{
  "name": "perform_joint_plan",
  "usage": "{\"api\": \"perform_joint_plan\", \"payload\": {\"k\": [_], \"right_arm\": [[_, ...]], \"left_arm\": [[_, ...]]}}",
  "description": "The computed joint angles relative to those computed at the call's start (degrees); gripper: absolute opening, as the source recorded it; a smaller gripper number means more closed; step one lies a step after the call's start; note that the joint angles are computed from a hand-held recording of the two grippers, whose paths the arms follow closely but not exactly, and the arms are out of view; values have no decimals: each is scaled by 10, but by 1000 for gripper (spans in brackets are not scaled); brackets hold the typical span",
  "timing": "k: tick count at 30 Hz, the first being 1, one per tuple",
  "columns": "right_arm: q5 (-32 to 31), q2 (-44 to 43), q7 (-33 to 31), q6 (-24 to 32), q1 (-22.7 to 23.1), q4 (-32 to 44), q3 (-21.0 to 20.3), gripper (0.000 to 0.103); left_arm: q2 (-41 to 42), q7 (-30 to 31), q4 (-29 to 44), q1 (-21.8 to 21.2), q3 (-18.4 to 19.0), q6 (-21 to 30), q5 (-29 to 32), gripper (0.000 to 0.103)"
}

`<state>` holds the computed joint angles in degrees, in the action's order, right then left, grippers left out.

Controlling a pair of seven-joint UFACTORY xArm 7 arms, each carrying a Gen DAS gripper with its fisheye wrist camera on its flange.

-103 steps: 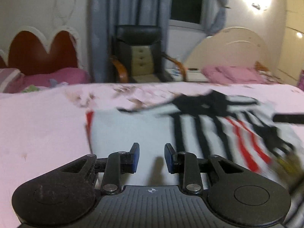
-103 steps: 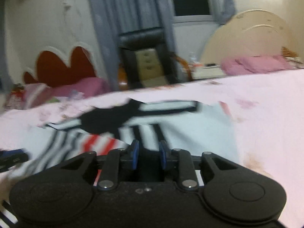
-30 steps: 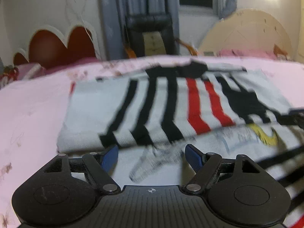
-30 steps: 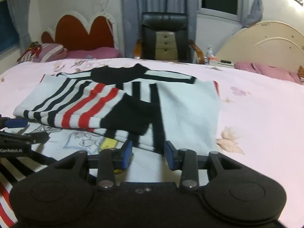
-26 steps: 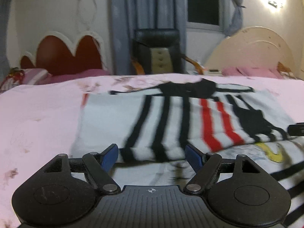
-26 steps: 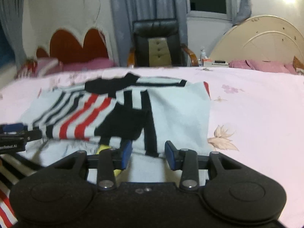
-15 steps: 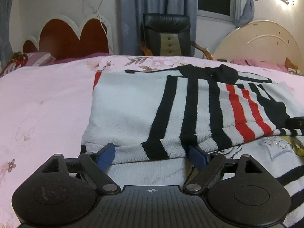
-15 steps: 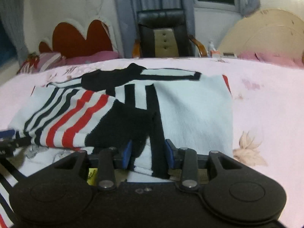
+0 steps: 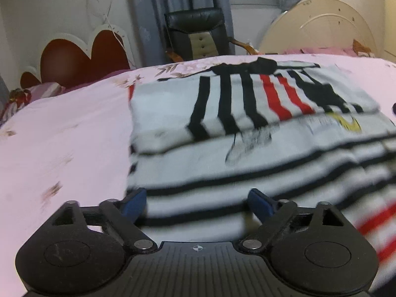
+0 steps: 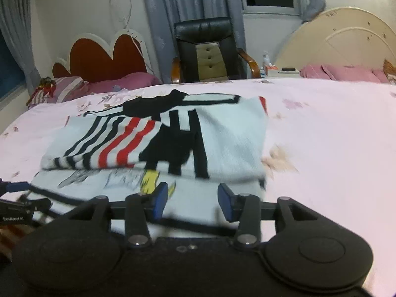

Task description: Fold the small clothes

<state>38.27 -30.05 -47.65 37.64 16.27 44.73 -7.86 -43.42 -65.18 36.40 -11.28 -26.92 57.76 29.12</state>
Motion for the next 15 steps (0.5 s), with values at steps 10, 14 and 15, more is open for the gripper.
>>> {"api": "perform_joint_plan", "payload": {"k": [10, 14, 15], "right_arm": [[-84, -179, 105, 198, -118, -84, -69, 52], [-103, -231, 147, 300, -166, -118, -107, 52], [-105, -240, 155, 322, -176, -126, -112, 52]], "left_arm": [[-367, -81, -128, -163, -5, 147, -238, 66], [-520, -172, -195, -214, -43, 124, -340, 60], [-545, -186, -213, -228, -48, 109, -359, 60]]}}
